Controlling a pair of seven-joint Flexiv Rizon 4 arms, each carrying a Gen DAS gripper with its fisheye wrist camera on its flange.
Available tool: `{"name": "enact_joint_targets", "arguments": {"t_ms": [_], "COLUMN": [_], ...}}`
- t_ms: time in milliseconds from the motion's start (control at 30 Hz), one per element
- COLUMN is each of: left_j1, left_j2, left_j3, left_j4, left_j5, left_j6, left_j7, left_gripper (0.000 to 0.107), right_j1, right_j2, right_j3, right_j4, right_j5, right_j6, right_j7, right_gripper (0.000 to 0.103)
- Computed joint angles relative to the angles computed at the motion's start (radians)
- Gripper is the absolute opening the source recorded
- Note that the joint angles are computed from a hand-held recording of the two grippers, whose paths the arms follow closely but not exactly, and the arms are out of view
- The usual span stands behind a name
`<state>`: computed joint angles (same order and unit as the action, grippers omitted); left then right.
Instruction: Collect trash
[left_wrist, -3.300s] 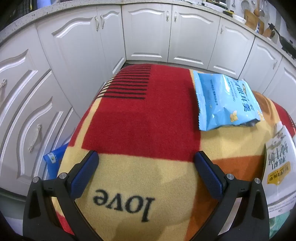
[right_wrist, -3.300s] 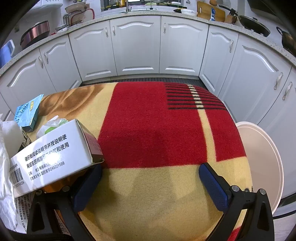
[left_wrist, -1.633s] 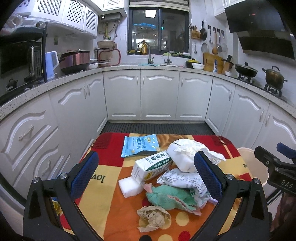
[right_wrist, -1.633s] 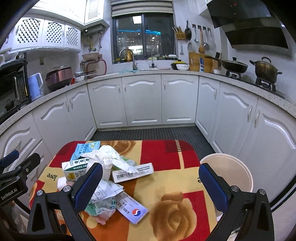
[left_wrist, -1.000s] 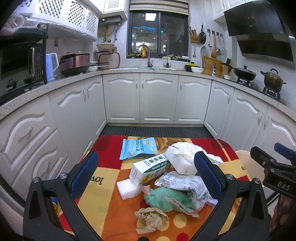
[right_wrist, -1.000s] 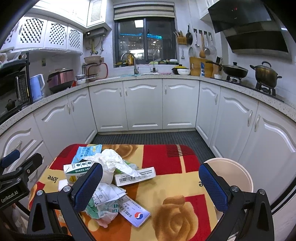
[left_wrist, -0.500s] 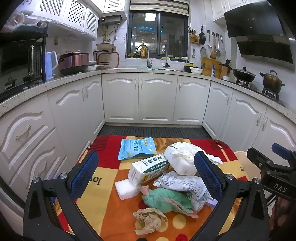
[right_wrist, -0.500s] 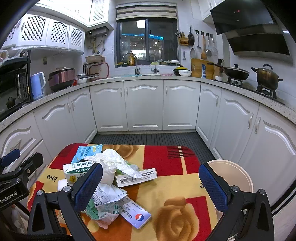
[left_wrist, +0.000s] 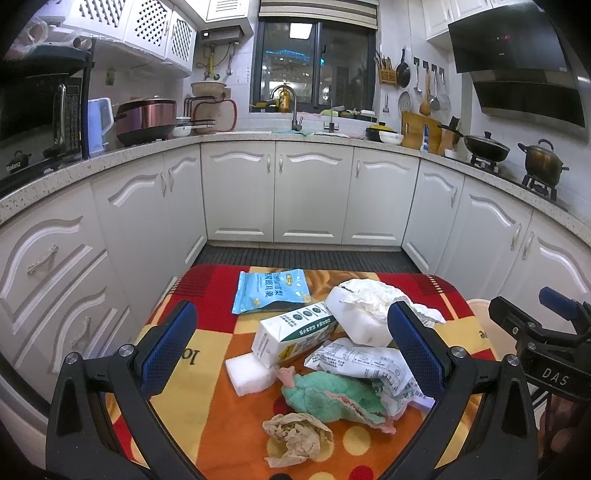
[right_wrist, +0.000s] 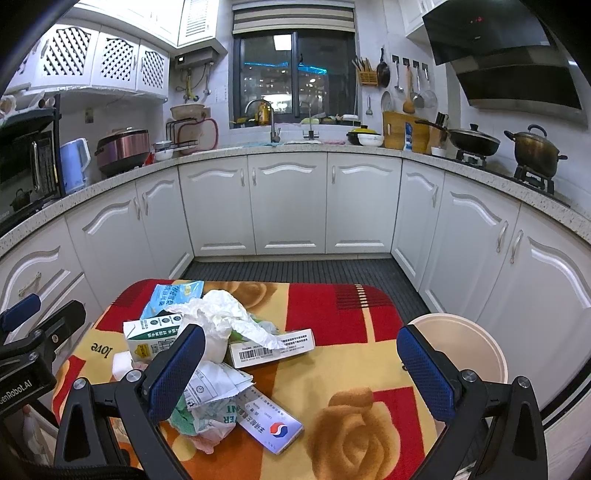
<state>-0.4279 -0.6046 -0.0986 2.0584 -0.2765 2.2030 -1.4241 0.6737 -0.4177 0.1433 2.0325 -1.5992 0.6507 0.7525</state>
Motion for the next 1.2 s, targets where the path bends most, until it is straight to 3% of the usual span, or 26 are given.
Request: {"name": "enact_joint_targets", "arguments": {"t_ms": [1200], "left_j1": [0.102], "left_j2": [-0.006], "left_j3": [-0.045], "left_j4": [0.004], "left_j5": [0.131], "left_j6": [-0.061], "left_j7": [-0.084], "left_gripper": [0.103], "right_j1": [-0.004], "right_j2": [-0.025], "right_j3": [-0.011], "right_j4": [-0.018], "right_j5": [0.017], "right_j6": [0.040], "right_j7": [-0.018], "right_gripper": [0.103]}}
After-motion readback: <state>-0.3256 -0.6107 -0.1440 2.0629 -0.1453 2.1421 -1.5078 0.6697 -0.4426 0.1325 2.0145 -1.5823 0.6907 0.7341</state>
